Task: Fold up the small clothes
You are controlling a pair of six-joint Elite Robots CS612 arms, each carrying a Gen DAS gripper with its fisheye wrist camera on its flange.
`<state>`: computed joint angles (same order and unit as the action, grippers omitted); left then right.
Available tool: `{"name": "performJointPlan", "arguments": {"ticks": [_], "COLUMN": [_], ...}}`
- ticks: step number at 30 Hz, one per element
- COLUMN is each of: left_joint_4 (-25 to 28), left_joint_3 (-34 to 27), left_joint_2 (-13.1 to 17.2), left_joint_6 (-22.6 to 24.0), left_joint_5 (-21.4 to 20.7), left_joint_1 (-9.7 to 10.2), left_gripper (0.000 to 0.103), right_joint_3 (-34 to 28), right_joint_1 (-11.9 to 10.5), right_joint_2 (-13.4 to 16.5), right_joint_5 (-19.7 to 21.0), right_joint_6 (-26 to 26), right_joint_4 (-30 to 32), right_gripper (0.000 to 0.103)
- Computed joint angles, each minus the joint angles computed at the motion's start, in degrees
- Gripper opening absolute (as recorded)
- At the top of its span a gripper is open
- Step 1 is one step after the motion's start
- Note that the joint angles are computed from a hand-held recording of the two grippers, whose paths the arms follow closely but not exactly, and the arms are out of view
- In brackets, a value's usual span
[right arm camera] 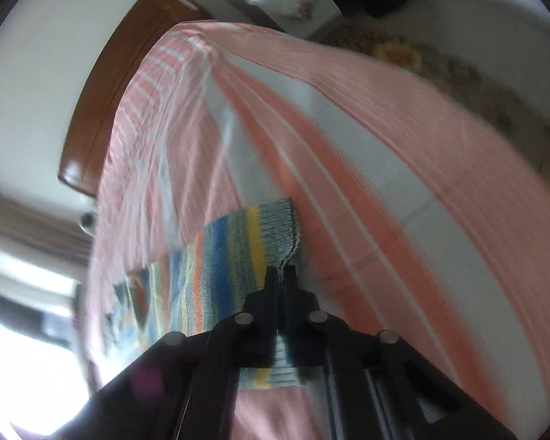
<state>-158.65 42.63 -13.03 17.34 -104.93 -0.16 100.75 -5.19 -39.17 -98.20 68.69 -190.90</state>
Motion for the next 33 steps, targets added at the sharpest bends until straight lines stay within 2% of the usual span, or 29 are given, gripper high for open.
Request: {"name": "performJointPlan", "arguments": {"ticks": [4,6,7,10,13,15,18,19,20,21,22,25,28,30,33], "left_joint_4": [0.0,0.0,0.1,0.0,-0.1,-0.1,-0.1,-0.1,-0.1,-0.1,0.0,0.2,0.0,0.0,-0.4], "left_joint_3": [0.0,0.0,-0.1,0.0,0.1,0.1,0.2,0.1,0.1,0.1,0.1,0.0,0.2,0.2,0.3], "left_joint_2": [0.0,0.0,0.0,0.0,0.0,0.0,0.0,0.0,0.0,0.0,0.0,0.0,-0.1,-0.1,-0.1], "left_joint_6": [0.0,0.0,-0.1,0.0,0.0,0.1,0.2,0.2,0.2,0.2,0.2,0.3,0.4,0.3,0.3], "left_joint_5": [0.1,0.0,0.0,0.0,-0.1,-0.1,-0.4,-0.5,-0.5,-0.6,-0.7,-0.9,-0.7,-0.8,-0.6], "left_joint_1": [-0.01,-0.01,0.0,-0.01,-0.02,-0.02,0.02,0.02,0.05,0.08,0.12,0.17,0.16,0.17,0.15], "left_gripper": [0.103,0.103,0.103,0.103,0.103,0.103,0.103,0.103,0.103,0.103,0.103,0.103,0.103,0.103,0.103], "right_joint_3": [-2.4,-5.0,-6.3,-12.1,-21.0,-28.3,-40.1,-44.8,-47.4,-50.7,-52.7,-54.1,-49.6,-44.9,-36.2], "right_joint_1": [2.8,4.0,4.4,5.7,7.2,8.1,9.5,9.8,9.9,9.7,9.7,9.7,10.0,10.5,11.6], "right_joint_2": [-3.3,-3.8,-3.8,-2.6,0.5,3.7,9.6,12.3,14.0,16.2,17.6,19.8,18.0,15.8,11.6], "right_joint_5": [-10.7,-13.6,-13.4,-10.5,-4.2,0.9,5.9,8.3,10.8,14.5,16.4,18.0,16.6,14.0,6.3], "right_joint_6": [-4.9,-9.0,-10.8,-17.1,-23.5,-26.3,-29.0,-29.9,-29.6,-28.4,-26.8,-22.9,-22.6,-23.7,-28.0], "right_joint_4": [9.4,10.8,10.0,6.8,6.6,8.3,14.6,17.1,18.3,20.6,21.4,19.1,19.1,19.3,20.1], "right_gripper": [0.002,0.002,0.002,0.002,0.002,0.002,0.003,0.009,0.022,0.048,0.064,0.064,0.064,0.064,0.065]}}
